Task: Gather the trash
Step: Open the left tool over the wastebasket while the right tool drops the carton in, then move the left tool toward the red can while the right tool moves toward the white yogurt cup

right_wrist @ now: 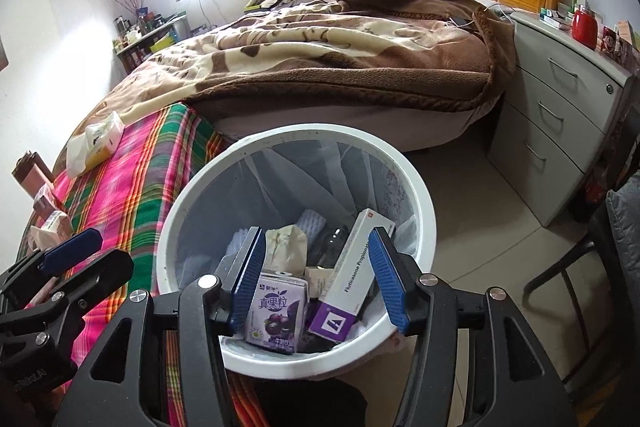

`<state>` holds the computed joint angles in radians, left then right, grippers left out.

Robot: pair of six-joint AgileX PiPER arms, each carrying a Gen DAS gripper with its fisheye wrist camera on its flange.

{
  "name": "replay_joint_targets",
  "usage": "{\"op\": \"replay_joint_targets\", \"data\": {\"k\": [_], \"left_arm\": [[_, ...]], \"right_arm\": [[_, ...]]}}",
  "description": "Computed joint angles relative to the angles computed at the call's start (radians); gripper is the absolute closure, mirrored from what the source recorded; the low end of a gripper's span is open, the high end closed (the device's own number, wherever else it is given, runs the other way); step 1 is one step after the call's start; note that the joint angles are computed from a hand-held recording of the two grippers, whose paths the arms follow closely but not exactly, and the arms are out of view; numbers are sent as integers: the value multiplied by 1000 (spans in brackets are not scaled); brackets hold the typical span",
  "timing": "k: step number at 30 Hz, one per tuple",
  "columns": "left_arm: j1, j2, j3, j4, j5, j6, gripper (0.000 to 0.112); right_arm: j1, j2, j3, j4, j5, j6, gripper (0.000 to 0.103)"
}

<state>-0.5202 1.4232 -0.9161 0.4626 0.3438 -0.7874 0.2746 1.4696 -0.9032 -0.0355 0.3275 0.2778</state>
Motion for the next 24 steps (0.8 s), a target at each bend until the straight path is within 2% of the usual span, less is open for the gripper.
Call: {"op": "replay_joint_targets", "data": {"k": [9,12,17,20,24], "left_arm": [[25,-107,86,82,15,-82,45],[18,-142,115,185,48,-177,44],[65,-206,170,155,39,-145,44],[95,-248,209,173,37,-158,43],[142,-300,253,185,45,-165,42]], "right_arm": [[56,-19,10,-52,-10,70,48],[74,-28,16,-52,-20,75,48],[117,-36,28,-45,-50,78,47],[142,-32,29,-40,-64,80,40],[176,-20,25,-14,-84,64,39]]}}
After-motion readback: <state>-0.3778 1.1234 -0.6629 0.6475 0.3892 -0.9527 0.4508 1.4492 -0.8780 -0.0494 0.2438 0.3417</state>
